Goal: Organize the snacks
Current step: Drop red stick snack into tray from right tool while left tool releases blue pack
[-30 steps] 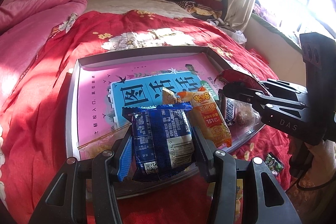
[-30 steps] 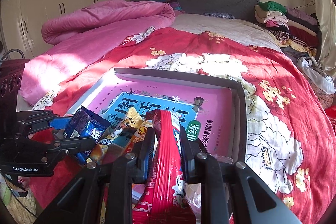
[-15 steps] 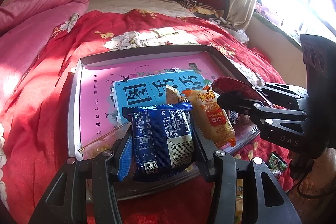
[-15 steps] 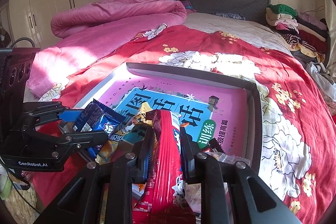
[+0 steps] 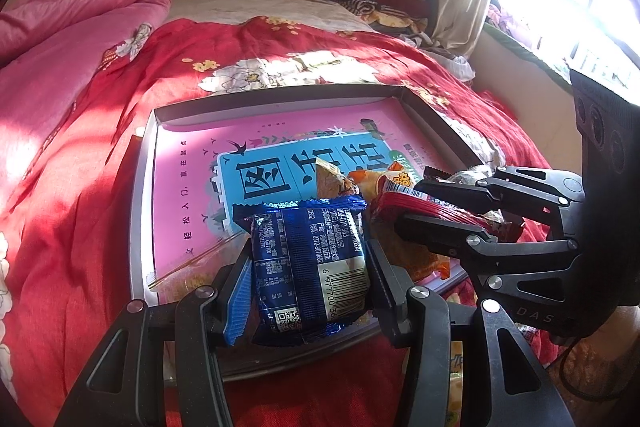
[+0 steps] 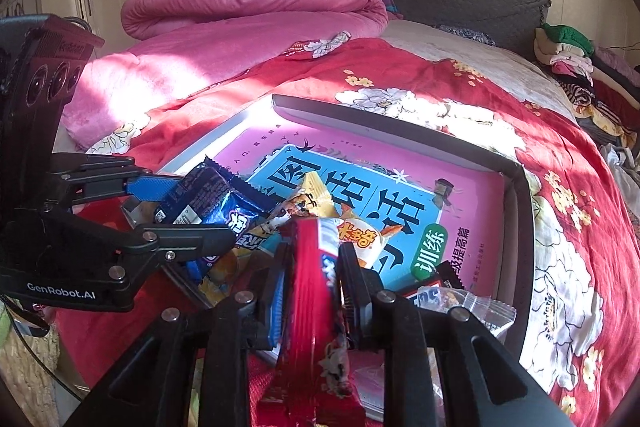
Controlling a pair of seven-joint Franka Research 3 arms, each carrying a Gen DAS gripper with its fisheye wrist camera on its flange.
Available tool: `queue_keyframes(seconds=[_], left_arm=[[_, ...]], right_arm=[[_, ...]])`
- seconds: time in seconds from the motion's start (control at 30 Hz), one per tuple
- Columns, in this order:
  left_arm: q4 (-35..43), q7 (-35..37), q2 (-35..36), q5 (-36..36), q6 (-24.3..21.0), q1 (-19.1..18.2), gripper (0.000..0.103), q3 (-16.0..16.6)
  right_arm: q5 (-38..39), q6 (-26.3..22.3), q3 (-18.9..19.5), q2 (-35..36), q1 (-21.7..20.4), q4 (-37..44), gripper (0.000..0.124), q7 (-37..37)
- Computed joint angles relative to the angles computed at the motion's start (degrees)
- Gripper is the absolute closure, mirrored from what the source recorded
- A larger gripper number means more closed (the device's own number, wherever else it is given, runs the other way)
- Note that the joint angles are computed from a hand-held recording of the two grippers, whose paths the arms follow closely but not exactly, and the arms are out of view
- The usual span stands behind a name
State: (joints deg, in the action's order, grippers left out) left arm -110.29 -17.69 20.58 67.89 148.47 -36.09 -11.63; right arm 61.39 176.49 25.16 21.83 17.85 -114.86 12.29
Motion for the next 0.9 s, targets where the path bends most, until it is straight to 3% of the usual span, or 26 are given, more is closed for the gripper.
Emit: queue_keyframes(seconds=[0.5,0.9], left_arm=[[-0.5,-0.4,-0.3,-0.2,0.4,0.3,0.050,-0.1],[-0.8,-0.8,-0.7,-1.0,-0.5,0.3,0.050,-0.2]], right_arm=[[2.1,-0.1,-0.7,-3.3,0.0,-2.9,0.090,-1.2],[1.4,3.5,-1.8,-3.4,0.8,-3.3,0.090,1.0]])
